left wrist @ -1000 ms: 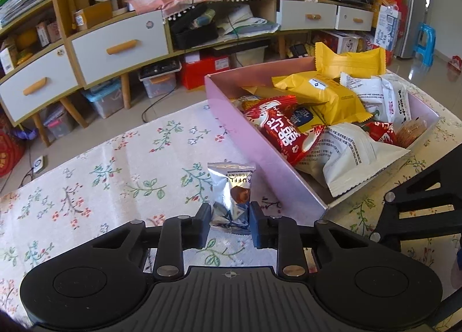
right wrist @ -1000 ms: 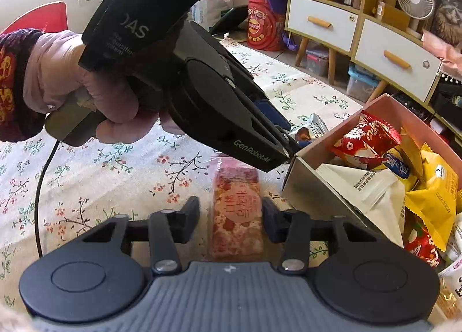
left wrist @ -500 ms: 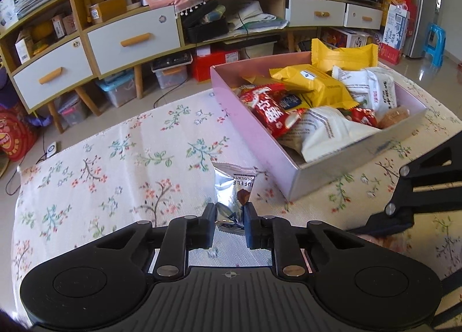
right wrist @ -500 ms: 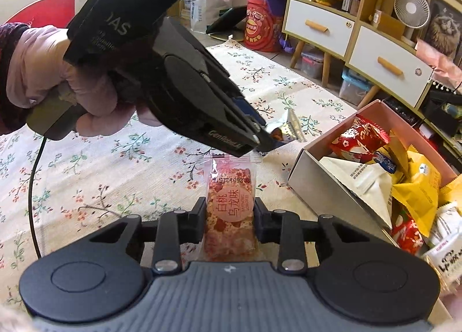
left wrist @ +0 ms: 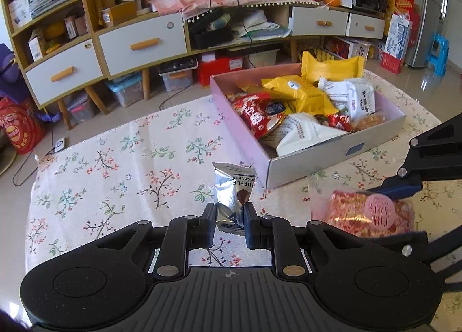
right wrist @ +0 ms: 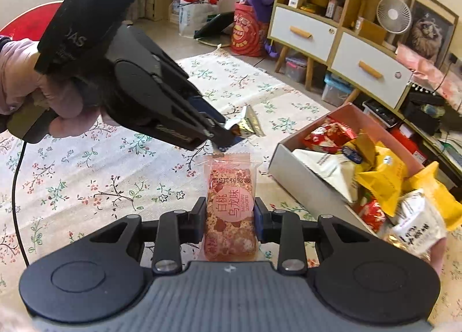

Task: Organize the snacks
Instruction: 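Lift both held snacks and carry them over the pink box, then open the left gripper over the box while the right releases the nougat bar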

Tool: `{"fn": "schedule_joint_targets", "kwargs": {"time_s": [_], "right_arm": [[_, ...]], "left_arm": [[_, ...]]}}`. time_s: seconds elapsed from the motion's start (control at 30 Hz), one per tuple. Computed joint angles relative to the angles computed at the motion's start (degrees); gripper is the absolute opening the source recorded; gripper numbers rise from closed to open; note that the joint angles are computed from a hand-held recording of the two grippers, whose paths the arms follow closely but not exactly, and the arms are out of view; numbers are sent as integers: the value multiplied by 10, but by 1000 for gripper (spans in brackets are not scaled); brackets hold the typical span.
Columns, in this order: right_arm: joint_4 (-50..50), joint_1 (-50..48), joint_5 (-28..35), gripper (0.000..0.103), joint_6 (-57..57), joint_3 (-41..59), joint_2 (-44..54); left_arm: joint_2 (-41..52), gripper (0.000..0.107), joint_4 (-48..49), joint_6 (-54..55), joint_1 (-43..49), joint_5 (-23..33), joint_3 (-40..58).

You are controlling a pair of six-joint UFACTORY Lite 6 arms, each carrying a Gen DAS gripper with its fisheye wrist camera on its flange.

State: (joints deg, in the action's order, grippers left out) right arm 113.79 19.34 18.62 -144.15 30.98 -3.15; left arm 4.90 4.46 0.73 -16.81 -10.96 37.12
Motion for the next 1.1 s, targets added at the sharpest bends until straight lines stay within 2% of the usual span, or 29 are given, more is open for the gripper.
{"fn": "schedule_joint_targets", "kwargs": {"time_s": [0.1,0.27,0.53,0.83,1.1], "right_arm": [[-7,-11,3,29,6,-5,-14],[-37,-49,22,29,31,3,-21],[-20,-104,30,29,33,85,35],[61,-136,16,29,-2,185,138],[98,-156,14,29,-30,234,199]], "left_arm": [[-21,17,-36,29,-12,14,-2],[-32,17,-191,170,-44,26,13],[16,17,-396,350,-98,32,93],[114,17,-468,399,-131,26,201],[192,17,-476,389,-134,22,276]]}}
